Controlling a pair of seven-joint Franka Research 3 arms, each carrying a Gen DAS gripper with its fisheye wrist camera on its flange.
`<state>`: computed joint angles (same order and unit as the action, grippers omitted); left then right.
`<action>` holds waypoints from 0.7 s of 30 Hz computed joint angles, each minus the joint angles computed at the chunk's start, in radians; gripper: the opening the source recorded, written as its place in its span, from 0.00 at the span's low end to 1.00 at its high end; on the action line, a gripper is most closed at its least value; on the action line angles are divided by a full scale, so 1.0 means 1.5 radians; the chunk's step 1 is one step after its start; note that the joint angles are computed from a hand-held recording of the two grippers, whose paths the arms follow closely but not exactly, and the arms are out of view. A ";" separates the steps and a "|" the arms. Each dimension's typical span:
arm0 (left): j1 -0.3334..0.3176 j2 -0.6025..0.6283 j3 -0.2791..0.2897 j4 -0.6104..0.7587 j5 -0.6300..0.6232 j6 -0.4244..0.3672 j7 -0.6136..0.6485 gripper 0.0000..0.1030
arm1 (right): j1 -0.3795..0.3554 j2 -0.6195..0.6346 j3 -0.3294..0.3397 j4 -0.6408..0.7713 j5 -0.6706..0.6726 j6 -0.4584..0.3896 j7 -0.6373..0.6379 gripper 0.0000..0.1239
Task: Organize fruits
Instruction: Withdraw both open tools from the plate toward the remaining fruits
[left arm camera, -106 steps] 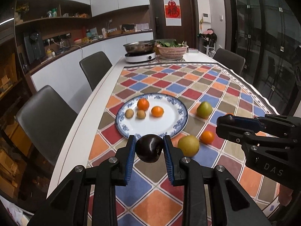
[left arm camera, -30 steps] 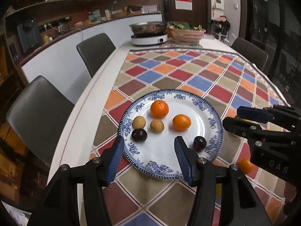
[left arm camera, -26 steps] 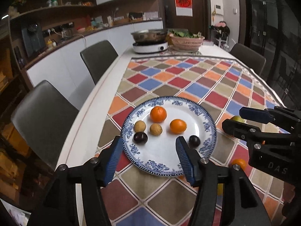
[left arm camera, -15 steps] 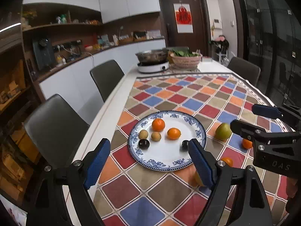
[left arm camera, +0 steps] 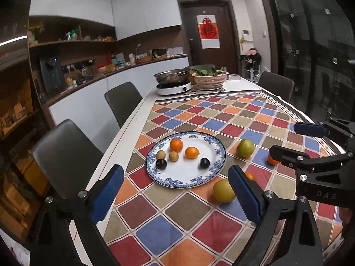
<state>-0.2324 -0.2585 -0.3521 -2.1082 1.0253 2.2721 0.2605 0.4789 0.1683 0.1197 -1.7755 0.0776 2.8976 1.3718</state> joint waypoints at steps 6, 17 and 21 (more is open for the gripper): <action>-0.014 0.013 -0.006 0.002 0.001 0.008 0.024 0.95 | -0.014 -0.039 0.005 -0.059 0.023 0.011 -0.028 0.55; -0.022 0.033 0.000 -0.008 0.043 0.076 0.040 0.94 | -0.032 -0.071 0.024 -0.118 0.106 0.049 -0.150 0.55; -0.021 0.047 0.011 -0.012 0.035 0.105 0.068 0.87 | -0.031 -0.055 0.022 -0.110 0.114 0.044 -0.171 0.55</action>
<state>-0.2638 -0.1875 -0.3352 -2.1258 1.0774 2.4301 0.3628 0.4325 0.0862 0.1528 -1.9397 0.2480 2.9639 1.1157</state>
